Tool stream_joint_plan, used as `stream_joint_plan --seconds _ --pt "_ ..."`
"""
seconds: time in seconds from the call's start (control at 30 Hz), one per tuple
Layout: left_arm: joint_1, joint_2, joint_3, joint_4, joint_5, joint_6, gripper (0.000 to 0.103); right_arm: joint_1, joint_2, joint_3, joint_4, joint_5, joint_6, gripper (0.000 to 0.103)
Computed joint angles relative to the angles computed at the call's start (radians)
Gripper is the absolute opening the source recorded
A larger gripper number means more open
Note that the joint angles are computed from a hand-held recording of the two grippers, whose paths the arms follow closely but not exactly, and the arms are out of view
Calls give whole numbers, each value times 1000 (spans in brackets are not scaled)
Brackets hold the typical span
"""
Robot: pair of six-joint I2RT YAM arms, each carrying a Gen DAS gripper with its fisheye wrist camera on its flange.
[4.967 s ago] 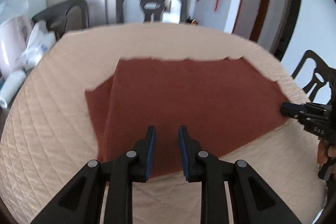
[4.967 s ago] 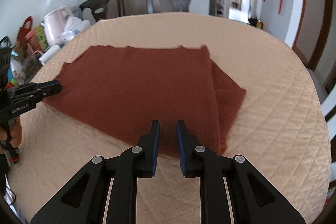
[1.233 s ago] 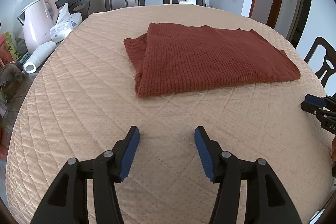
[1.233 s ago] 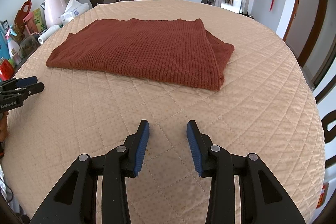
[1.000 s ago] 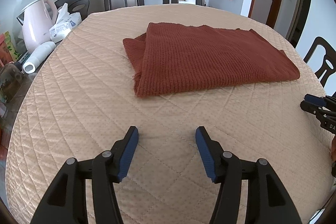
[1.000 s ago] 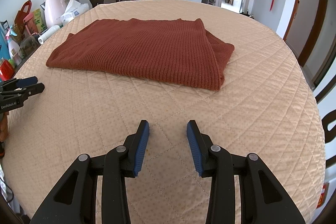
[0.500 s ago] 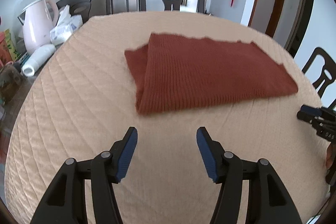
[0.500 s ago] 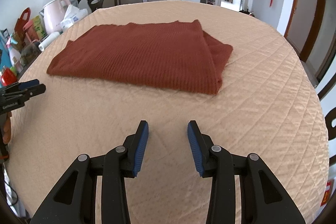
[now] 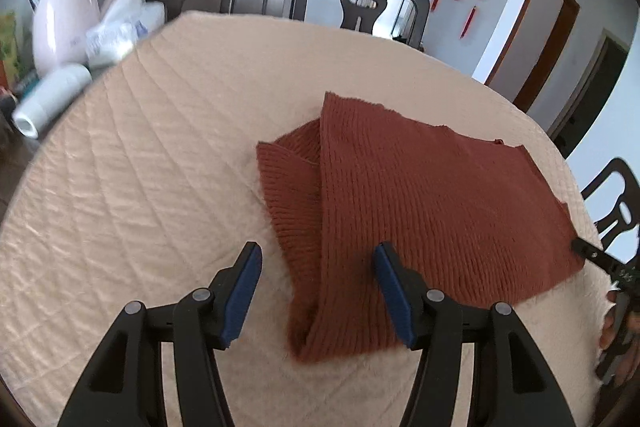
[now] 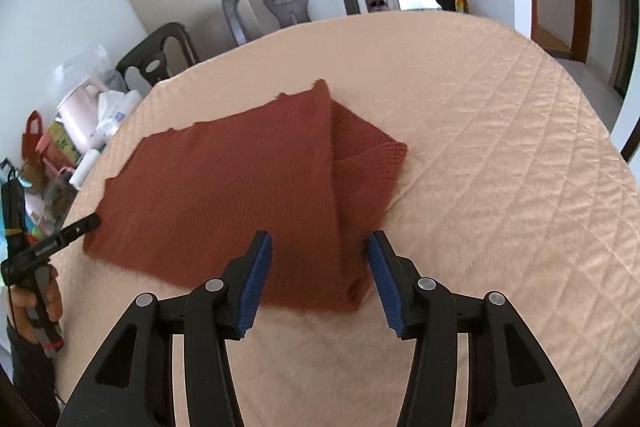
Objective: Fold small clothes
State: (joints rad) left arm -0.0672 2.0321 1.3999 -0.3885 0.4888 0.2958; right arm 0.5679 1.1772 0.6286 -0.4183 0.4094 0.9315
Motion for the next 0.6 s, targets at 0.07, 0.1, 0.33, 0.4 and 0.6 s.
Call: stream_joint_plan --seconds 0.07,0.1,0.33,0.4,0.6 --pt "-6 16 11 14 13 -19 61 -47 14 -12 47 -44 -31 52" --pt "-11 16 6 31 14 -21 61 -56 15 -20 66 -48 -37 52" --pt "-37 20 5 55 4 -37 38 -84 -23 -78 176 -99 -40 45" --pt "-38 17 4 65 0 -50 24 -87 -12 -66 156 -90 -33 28" --pt "-32 -24 9 10 23 -26 16 -80 -49 -43 117 -119 -37 16"
